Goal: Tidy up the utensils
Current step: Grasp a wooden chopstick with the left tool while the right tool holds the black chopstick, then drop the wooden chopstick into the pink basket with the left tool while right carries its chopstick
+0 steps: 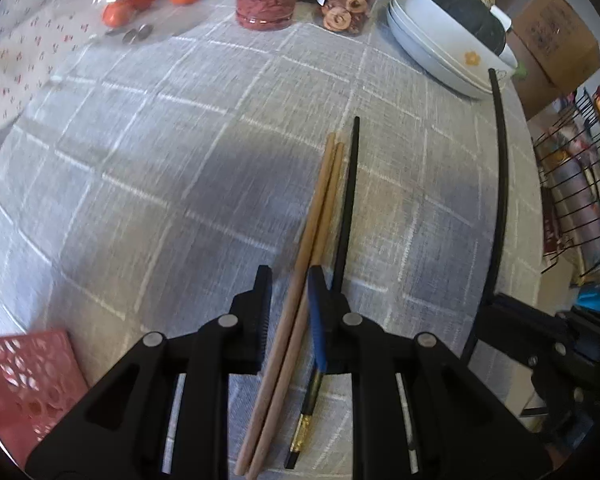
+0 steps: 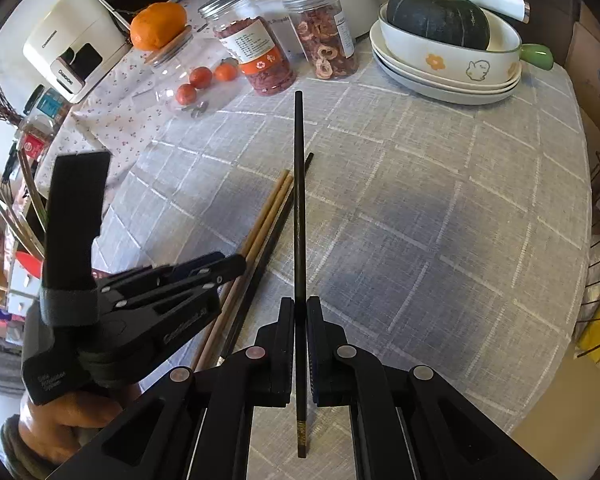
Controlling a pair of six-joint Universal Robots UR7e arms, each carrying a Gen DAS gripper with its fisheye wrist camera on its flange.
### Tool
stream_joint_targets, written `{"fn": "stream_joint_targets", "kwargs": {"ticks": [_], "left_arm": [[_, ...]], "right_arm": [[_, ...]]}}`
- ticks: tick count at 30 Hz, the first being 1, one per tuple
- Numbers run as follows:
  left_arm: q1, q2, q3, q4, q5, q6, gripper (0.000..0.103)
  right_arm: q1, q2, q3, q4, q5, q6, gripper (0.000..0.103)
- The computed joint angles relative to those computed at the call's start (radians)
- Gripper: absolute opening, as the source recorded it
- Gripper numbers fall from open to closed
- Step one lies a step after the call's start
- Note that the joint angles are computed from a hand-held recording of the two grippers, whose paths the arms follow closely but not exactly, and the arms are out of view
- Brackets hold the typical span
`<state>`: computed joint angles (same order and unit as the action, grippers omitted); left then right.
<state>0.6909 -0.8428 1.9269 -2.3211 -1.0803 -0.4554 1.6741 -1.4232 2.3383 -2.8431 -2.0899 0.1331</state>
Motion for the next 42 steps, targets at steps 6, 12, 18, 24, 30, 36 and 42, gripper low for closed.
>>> {"fn": "stream_joint_targets", "kwargs": {"ticks": [6, 12, 18, 24, 30, 36, 42], "left_arm": [[0.002, 0.046, -0.078, 0.089, 0.039, 0.004, 0.020], [-0.005, 0.051, -0.073, 0.112, 0.068, 0.025, 0.014], [-0.040, 0.070, -0.057, 0.071, 0.097, 0.008, 0.007], [-0.092, -0.053, 0.119, -0.184, 0.083, 0.025, 0.007], [-0.127, -0.151, 0.226, -0.388, 0.072, 0.049, 0.007], [-0.154, -0.217, 0.305, -0.532, 0.060, 0.066, 0.007], [-0.158, -0.260, 0.349, -0.621, 0.025, 0.072, 0.007]], "right_arm": [[0.003, -0.009, 0.003, -0.001, 0.001, 0.004, 0.006], [0.006, -0.019, 0.008, -0.005, -0.002, 0.004, 0.006], [0.018, -0.016, 0.005, -0.020, 0.003, -0.002, 0.006], [0.042, -0.042, 0.027, -0.074, -0.015, -0.026, 0.006], [0.077, -0.052, 0.037, -0.125, -0.023, -0.047, 0.005], [0.121, -0.054, 0.045, -0.182, -0.055, -0.077, 0.005], [0.154, -0.033, 0.043, -0.236, -0.081, -0.111, 0.005]]}}
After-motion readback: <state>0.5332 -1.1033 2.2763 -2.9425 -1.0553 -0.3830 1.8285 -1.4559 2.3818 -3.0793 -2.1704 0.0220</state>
